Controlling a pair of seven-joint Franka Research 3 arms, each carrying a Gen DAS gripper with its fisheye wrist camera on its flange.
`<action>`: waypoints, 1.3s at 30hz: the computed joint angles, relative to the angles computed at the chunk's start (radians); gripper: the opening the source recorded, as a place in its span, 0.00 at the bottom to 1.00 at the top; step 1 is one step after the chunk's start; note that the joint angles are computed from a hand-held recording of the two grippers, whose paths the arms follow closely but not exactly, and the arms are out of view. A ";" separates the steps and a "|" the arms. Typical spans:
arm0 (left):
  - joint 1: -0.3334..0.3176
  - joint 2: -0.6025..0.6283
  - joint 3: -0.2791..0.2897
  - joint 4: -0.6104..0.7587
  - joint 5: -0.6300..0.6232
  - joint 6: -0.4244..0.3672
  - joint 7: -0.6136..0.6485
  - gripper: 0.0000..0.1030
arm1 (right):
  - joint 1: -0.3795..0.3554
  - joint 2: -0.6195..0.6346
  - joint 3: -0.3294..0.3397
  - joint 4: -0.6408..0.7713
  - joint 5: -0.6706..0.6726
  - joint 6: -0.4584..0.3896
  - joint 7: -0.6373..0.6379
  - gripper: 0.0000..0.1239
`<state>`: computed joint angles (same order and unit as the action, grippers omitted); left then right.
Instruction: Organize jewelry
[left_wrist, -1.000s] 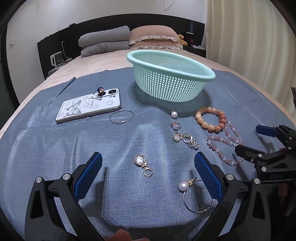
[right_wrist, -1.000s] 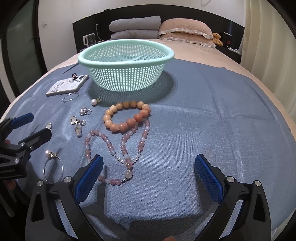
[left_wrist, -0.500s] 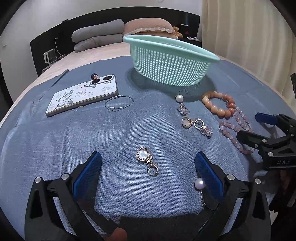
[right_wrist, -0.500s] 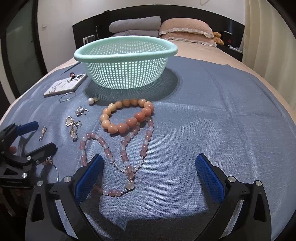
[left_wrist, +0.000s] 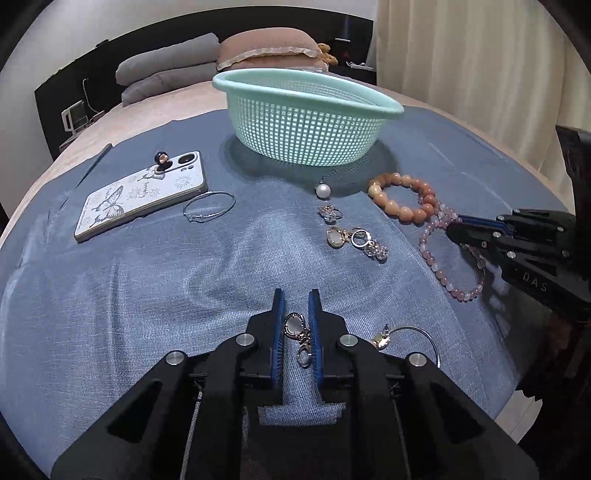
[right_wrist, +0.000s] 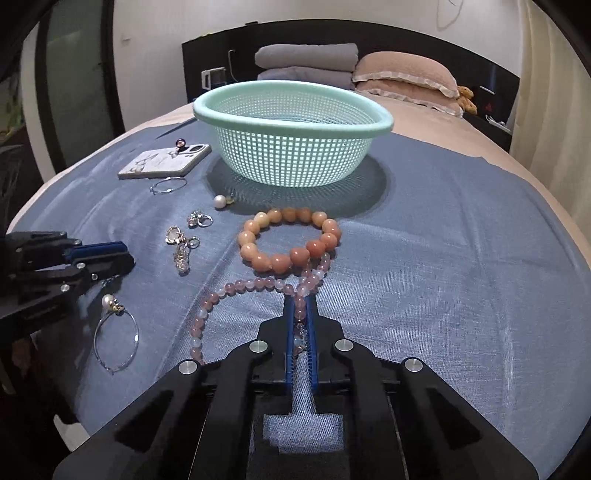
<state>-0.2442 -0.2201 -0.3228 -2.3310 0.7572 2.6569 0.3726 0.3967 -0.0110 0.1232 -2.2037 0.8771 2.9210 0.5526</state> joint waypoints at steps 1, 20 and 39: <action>-0.011 -0.004 0.012 -0.006 -0.036 0.024 0.024 0.04 | -0.003 -0.005 -0.003 0.003 0.005 -0.013 0.003 0.05; 0.050 -0.187 0.042 -0.089 -0.183 0.253 0.082 0.03 | 0.038 -0.122 -0.066 0.099 0.389 -0.057 -0.262 0.05; 0.053 0.242 0.119 0.415 -0.460 0.228 0.495 0.03 | -0.083 0.280 0.020 0.627 0.224 -0.253 0.018 0.05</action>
<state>-0.1910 0.0221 -0.2043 -1.9159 0.2970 2.8851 0.8676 0.3136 0.2694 0.1433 -1.5768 1.1014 2.6678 0.5706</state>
